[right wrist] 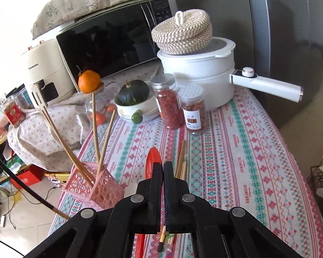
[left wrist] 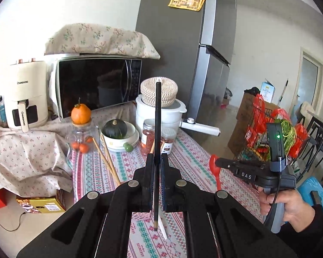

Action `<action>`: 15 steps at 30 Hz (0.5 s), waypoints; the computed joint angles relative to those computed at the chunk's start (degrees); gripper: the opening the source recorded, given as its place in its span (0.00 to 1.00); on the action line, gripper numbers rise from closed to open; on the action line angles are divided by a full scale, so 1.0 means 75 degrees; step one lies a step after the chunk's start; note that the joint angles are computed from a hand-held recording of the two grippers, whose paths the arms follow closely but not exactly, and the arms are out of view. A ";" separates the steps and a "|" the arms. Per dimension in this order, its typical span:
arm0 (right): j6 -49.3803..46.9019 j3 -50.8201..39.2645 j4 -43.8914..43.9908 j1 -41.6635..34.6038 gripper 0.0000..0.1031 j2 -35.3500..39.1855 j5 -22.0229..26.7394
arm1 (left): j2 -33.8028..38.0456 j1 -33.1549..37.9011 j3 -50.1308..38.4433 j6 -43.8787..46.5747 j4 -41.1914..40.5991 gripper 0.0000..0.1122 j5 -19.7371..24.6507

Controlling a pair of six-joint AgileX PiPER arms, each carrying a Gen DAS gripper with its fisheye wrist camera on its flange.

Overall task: Organize utensils
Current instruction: 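Lower the black chopstick into the pink basket with the left tool while the right tool carries the spoon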

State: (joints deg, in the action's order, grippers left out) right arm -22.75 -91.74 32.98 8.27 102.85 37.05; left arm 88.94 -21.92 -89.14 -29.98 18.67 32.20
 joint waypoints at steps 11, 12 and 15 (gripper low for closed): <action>-0.0145 0.0067 0.0214 0.0157 0.01 -0.0089 -0.0043 | 0.0190 0.0207 -0.0036 -0.1738 0.1589 0.04 -0.0456; -0.0144 0.0067 0.0220 0.0173 0.01 -0.0088 -0.0050 | 0.0276 0.0244 -0.0081 -0.1875 0.1725 0.04 -0.0479; -0.0118 0.0071 0.0238 0.0200 0.01 -0.0071 -0.0069 | 0.0560 0.0370 -0.0190 -0.2336 0.2103 0.04 -0.0593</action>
